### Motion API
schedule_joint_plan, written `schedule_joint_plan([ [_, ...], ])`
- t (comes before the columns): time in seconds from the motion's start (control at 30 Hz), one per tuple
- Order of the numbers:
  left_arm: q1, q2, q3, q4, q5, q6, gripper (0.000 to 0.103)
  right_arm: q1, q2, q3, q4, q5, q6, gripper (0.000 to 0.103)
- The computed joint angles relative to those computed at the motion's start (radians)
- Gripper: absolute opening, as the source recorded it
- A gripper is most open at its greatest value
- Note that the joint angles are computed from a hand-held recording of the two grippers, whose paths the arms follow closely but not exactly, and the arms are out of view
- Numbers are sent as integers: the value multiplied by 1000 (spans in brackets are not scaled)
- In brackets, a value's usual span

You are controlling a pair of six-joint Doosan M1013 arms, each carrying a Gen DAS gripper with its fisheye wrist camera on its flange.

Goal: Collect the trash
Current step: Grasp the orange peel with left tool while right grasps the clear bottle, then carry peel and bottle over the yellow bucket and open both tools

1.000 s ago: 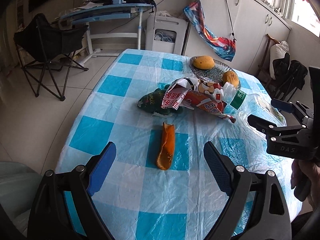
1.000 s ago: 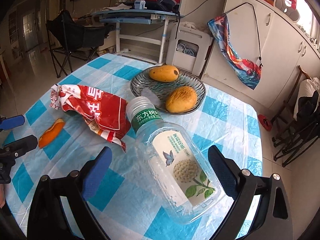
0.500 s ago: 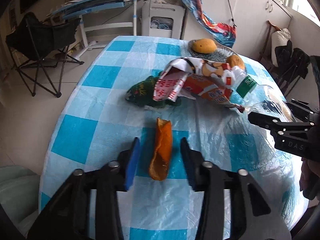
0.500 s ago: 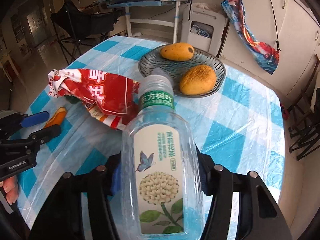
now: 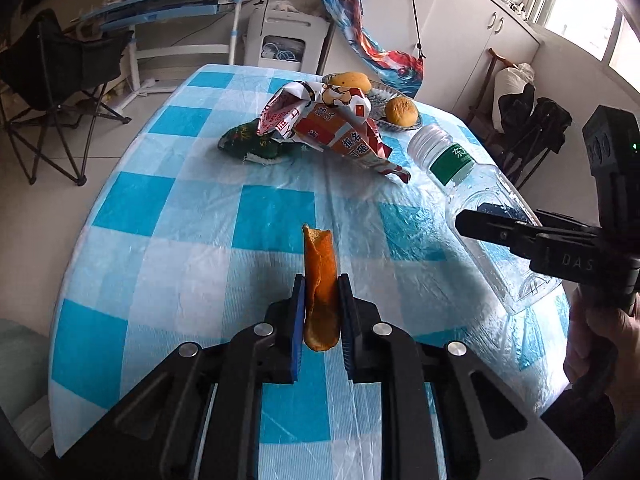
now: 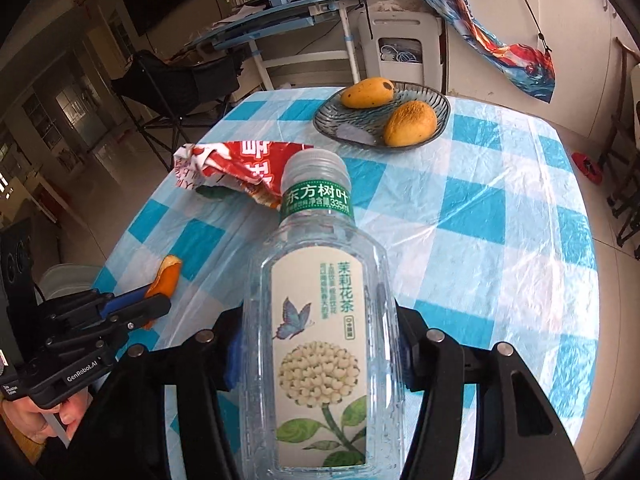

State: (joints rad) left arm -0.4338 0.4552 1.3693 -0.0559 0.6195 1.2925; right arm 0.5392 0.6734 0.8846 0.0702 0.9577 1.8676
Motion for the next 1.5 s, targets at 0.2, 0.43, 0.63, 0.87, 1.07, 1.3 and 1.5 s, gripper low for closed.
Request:
schedule_joint_plan([
  [0.2, -4, -66, 95, 7, -53, -21, 15, 34, -41, 58, -48, -10, 13, 56],
  [0.43, -11, -114, 158, 101, -77, -97, 15, 64, -81, 143, -71, -39, 66, 56],
  [0.63, 1, -100, 138, 124, -17, -157, 23, 74, -87, 172, -90, -70, 114, 63],
  [0.87, -3, -83, 123, 200, -3, -242, 49, 80, -83, 171, -141, -82, 142, 74],
  [1.07, -25, -70, 106, 261, 10, -209, 34, 89, -75, 158, -181, -83, 125, 69],
  [1.3, -23, -80, 114, 107, -36, -57, 15, 71, -86, 174, -54, -127, 67, 57],
  [1.5, -29, -126, 160, 24, -128, 20, 15, 48, -140, 253, 113, -256, 33, 57],
])
